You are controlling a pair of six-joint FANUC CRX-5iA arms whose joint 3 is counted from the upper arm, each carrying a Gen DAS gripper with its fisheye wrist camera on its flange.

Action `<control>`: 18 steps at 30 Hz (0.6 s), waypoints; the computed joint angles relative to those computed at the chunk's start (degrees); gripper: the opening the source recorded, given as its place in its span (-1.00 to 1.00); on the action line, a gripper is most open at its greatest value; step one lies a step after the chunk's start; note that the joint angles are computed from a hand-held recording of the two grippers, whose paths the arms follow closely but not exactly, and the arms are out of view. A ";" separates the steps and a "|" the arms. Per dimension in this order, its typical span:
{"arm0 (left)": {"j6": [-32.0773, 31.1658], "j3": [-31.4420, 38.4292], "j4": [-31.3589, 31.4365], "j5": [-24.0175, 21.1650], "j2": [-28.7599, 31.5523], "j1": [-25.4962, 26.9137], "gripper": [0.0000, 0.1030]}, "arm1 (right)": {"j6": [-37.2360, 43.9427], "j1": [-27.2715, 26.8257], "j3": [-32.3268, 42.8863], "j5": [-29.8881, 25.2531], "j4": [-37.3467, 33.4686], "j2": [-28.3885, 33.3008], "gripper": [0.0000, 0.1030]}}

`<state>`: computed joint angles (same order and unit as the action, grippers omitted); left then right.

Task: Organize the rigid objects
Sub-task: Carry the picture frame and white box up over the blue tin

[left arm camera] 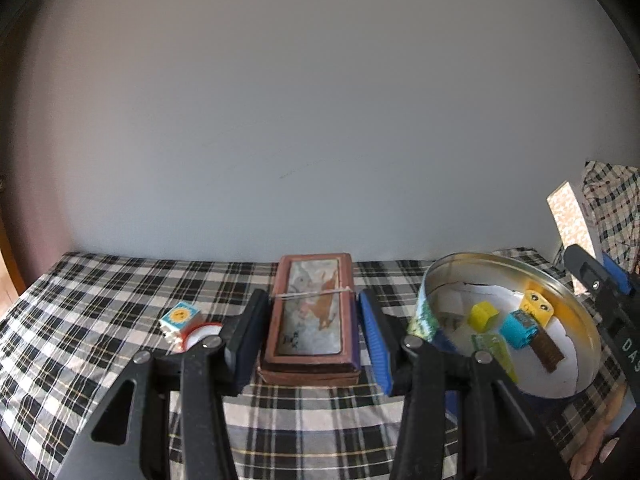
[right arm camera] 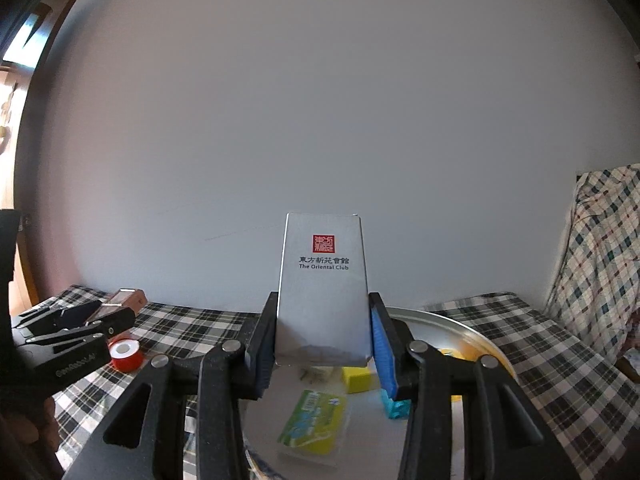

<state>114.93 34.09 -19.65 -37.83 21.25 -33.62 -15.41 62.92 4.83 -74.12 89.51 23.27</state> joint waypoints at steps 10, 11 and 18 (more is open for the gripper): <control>-1.49 3.55 1.82 0.08 2.56 -1.26 -0.11 | -1.63 -0.21 -3.71 -2.53 -0.20 -3.03 -0.15; -1.66 3.95 2.00 0.03 2.83 -1.41 -0.12 | -1.68 -0.23 -3.95 -2.81 -0.26 -3.23 -0.15; -3.14 6.60 3.79 -0.09 4.79 -2.21 -0.11 | -1.49 -0.23 -4.76 -4.98 -0.55 -4.15 -0.15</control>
